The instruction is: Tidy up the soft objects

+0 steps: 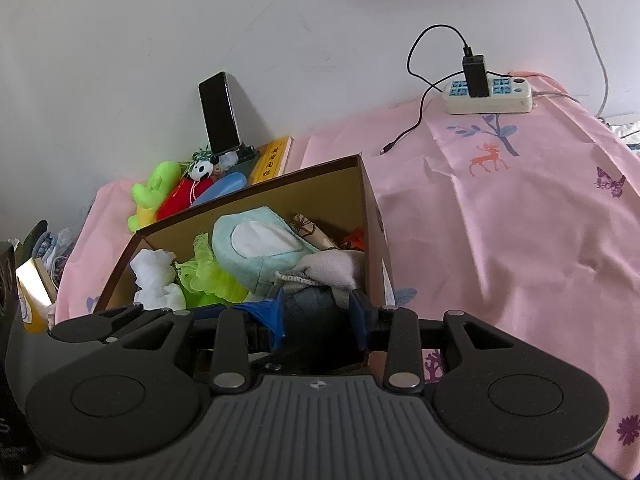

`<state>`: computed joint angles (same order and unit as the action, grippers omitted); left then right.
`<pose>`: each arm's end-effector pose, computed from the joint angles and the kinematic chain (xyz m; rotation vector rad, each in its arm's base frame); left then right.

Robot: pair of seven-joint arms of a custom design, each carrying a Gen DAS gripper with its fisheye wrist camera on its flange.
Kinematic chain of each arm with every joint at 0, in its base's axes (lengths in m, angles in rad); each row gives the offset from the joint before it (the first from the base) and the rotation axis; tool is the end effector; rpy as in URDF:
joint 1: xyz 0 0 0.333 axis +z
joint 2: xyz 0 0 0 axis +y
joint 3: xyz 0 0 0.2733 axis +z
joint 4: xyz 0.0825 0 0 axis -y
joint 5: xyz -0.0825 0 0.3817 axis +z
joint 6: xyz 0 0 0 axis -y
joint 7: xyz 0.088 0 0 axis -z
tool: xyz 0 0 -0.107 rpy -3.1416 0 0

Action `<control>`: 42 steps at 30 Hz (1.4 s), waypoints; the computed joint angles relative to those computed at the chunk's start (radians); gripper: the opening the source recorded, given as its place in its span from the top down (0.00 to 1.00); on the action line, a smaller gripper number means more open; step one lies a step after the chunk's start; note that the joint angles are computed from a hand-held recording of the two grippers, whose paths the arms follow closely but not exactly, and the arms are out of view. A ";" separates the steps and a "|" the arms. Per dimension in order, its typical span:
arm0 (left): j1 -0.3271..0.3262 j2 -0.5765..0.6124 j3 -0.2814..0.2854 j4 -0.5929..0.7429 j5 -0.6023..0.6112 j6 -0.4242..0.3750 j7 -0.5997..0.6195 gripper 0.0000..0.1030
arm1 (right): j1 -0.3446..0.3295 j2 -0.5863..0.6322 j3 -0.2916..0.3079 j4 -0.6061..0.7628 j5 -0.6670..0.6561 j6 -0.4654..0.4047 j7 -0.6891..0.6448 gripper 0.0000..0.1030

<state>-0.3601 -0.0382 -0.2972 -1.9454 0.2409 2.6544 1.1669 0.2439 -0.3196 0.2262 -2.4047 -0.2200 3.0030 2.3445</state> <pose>0.4672 -0.3717 0.5406 -1.4156 2.1988 -0.9168 0.4398 0.2482 0.5005 -1.5324 1.6549 -0.4138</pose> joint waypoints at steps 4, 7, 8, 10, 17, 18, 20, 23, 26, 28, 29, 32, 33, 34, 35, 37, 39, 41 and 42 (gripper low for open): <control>0.000 -0.025 -0.006 -0.010 0.038 -0.020 -0.041 0.29 | -0.013 -0.029 0.017 -0.007 -0.010 -0.028 0.025 0.82; 0.002 -0.052 -0.013 -0.025 0.062 -0.027 -0.069 0.29 | -0.031 -0.054 0.040 -0.011 -0.040 -0.054 0.059 0.82; 0.003 -0.062 -0.015 -0.031 0.071 -0.029 -0.081 0.29 | -0.037 -0.061 0.047 -0.012 -0.051 -0.060 0.071 0.82; 0.007 -0.078 -0.021 -0.036 0.090 -0.040 -0.102 0.29 | -0.048 -0.079 0.061 -0.019 -0.074 -0.070 0.095 0.81; 0.018 -0.139 -0.046 -0.064 0.154 -0.086 -0.192 0.29 | -0.075 -0.146 0.103 -0.041 -0.146 -0.111 0.163 0.81; 0.020 -0.145 -0.050 -0.066 0.163 -0.094 -0.205 0.29 | -0.075 -0.155 0.107 -0.043 -0.154 -0.121 0.170 0.81; 0.023 -0.163 -0.058 -0.074 0.181 -0.109 -0.230 0.29 | -0.070 -0.171 0.110 -0.048 -0.164 -0.141 0.181 0.81; 0.023 -0.189 -0.066 -0.090 0.189 -0.126 -0.253 0.29 | -0.062 -0.198 0.114 -0.063 -0.175 -0.163 0.199 0.81; 0.023 -0.219 -0.076 -0.111 0.190 -0.138 -0.277 0.28 | -0.052 -0.225 0.118 -0.078 -0.182 -0.179 0.216 0.81; 0.025 -0.233 -0.088 -0.118 0.200 -0.157 -0.303 0.28 | -0.050 -0.243 0.127 -0.085 -0.187 -0.194 0.230 0.81; 0.025 -0.239 -0.092 -0.120 0.203 -0.168 -0.313 0.28 | -0.048 -0.252 0.129 -0.089 -0.190 -0.204 0.234 0.81; 0.025 -0.247 -0.111 -0.116 0.223 -0.215 -0.344 0.28 | -0.045 -0.277 0.137 -0.099 -0.199 -0.230 0.249 0.81; 0.023 -0.246 -0.116 -0.112 0.229 -0.232 -0.353 0.28 | -0.046 -0.285 0.144 -0.101 -0.203 -0.243 0.259 0.81; 0.019 -0.246 -0.117 -0.109 0.228 -0.244 -0.357 0.28 | -0.046 -0.293 0.147 -0.103 -0.207 -0.259 0.264 0.81; 0.012 -0.245 -0.113 -0.108 0.217 -0.252 -0.351 0.28 | -0.044 -0.300 0.150 -0.104 -0.211 -0.273 0.270 0.81; -0.004 -0.248 -0.103 -0.115 0.185 -0.252 -0.336 0.28 | -0.039 -0.317 0.154 -0.113 -0.219 -0.299 0.283 0.81; -0.010 -0.243 -0.106 -0.111 0.178 -0.262 -0.332 0.28 | -0.040 -0.333 0.161 -0.121 -0.227 -0.323 0.305 0.81; -0.016 -0.236 -0.111 -0.105 0.179 -0.270 -0.331 0.28 | -0.042 -0.349 0.165 -0.131 -0.235 -0.345 0.330 0.81; -0.021 -0.231 -0.111 -0.101 0.175 -0.273 -0.327 0.28 | -0.039 -0.355 0.164 -0.135 -0.237 -0.358 0.337 0.81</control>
<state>-0.3807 -0.2695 -0.4085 -2.0468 0.4163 2.3812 0.8395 0.2053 -0.6746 0.3900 -2.5396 -0.4568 2.6448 2.6810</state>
